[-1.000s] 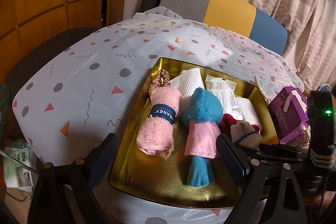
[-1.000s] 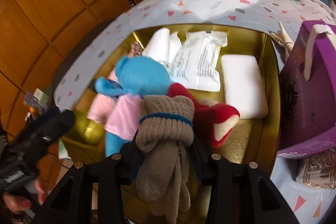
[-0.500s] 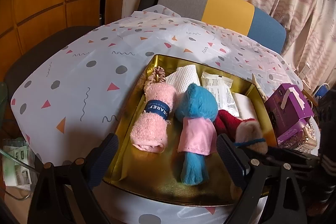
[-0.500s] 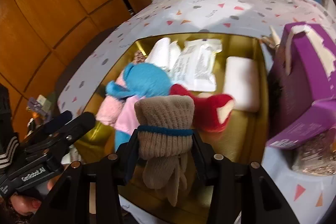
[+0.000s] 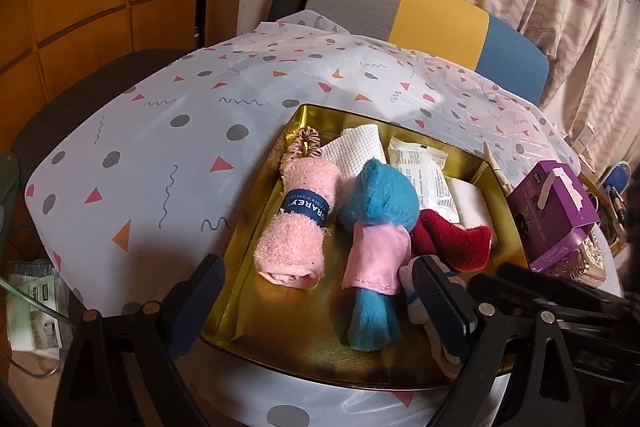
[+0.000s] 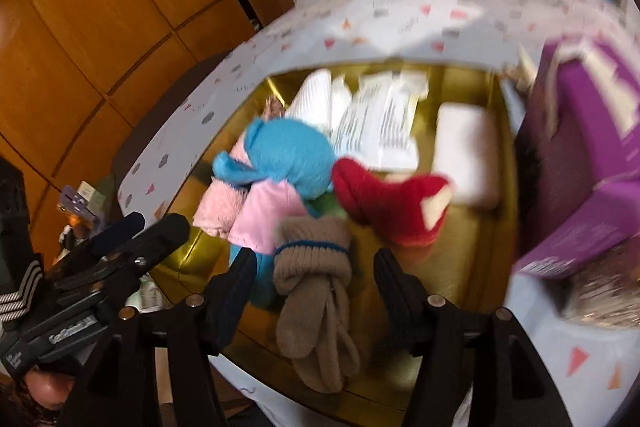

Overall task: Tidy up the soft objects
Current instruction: 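Reach the left tool to the beige rolled bandage and grasp it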

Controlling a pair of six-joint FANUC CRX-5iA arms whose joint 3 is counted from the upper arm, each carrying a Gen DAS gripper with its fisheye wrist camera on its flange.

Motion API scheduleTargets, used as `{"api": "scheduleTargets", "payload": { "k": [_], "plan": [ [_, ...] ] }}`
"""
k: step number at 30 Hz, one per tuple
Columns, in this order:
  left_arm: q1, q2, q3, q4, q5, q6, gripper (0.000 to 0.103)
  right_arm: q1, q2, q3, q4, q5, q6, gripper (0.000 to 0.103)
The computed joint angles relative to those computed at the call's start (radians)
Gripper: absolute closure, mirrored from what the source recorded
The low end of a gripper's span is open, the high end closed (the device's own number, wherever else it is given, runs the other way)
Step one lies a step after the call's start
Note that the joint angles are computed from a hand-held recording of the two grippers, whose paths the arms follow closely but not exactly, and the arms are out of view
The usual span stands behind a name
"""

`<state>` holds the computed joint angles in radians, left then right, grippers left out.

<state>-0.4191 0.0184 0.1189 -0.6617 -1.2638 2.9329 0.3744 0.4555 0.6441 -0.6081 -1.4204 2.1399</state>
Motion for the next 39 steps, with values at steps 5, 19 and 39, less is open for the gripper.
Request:
{"api": "scheduleTargets", "payload": {
  "k": [5, 19, 39],
  "plan": [
    [-0.011, 0.008, 0.016, -0.006, -0.005, -0.012, 0.008, -0.032, -0.073, -0.064, -0.046, 0.061, 0.047, 0.041],
    [0.023, 0.088, 0.144, 0.080, 0.042, -0.171, 0.005, -0.353, -0.162, -0.114, -0.396, 0.088, 0.148, 0.041],
    [0.332, 0.611, 0.826, 0.667, -0.059, -0.644, 0.000, -0.456, 0.036, -0.033, -0.190, 0.459, -0.208, 0.041]
  ]
}}
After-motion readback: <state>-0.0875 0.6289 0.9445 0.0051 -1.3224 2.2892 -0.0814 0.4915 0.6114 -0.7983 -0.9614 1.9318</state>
